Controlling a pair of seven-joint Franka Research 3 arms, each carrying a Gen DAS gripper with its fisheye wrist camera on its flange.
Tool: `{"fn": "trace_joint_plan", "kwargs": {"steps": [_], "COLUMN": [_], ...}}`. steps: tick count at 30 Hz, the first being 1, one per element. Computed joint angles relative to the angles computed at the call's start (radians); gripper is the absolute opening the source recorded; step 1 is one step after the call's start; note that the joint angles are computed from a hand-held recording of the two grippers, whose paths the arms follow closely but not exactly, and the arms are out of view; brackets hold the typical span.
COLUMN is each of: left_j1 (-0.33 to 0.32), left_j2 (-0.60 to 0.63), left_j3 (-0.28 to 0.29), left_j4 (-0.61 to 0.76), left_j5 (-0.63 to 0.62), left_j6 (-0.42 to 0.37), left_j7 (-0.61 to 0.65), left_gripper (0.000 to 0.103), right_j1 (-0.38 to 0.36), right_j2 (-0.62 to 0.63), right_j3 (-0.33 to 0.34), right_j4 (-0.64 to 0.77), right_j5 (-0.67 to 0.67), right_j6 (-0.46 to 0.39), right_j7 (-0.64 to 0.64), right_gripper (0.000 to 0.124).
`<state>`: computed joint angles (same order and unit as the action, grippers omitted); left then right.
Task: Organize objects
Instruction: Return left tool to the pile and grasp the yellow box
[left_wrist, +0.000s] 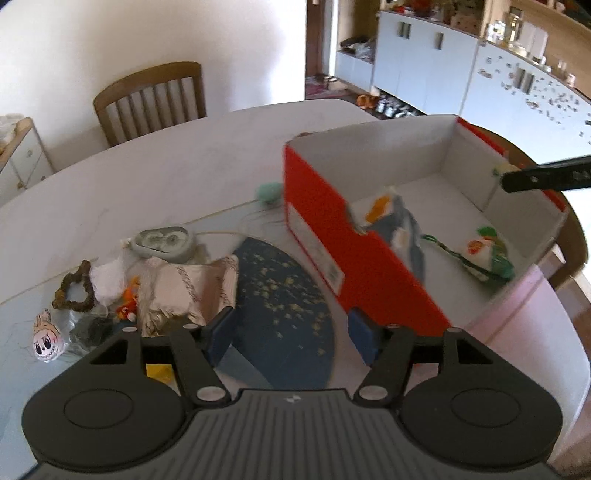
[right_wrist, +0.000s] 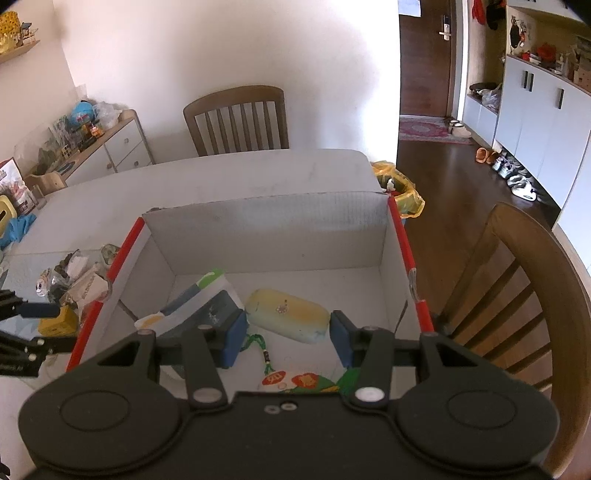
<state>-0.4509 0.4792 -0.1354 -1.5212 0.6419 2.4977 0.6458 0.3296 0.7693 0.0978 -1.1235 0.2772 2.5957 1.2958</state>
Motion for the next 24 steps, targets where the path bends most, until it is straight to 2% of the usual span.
{"fn": "trace_joint_plan", "kwargs": {"steps": [6, 13, 24], "left_j1": [0.015, 0.047, 0.069], "left_j2": [0.007, 0.016, 0.015], "left_j3": [0.030, 0.024, 0.029], "left_j4": [0.012, 0.004, -0.026], "left_j5": [0.035, 0.020, -0.012], "left_j6": [0.011, 0.057, 0.084], "left_j7": [-0.024, 0.008, 0.038], "left_gripper": [0.066, 0.066, 0.066], "right_j1": [0.006, 0.022, 0.037], "right_j2": [0.021, 0.045, 0.077], "right_j3": [-0.006, -0.025, -0.029], "right_j4": [0.035, 0.072, 0.125], "right_j5": [-0.010, -0.037, -0.063], "right_j6": [-0.034, -0.064, -0.094], "right_j7": [0.008, 0.050, 0.090], "right_gripper": [0.048, 0.048, 0.048]}}
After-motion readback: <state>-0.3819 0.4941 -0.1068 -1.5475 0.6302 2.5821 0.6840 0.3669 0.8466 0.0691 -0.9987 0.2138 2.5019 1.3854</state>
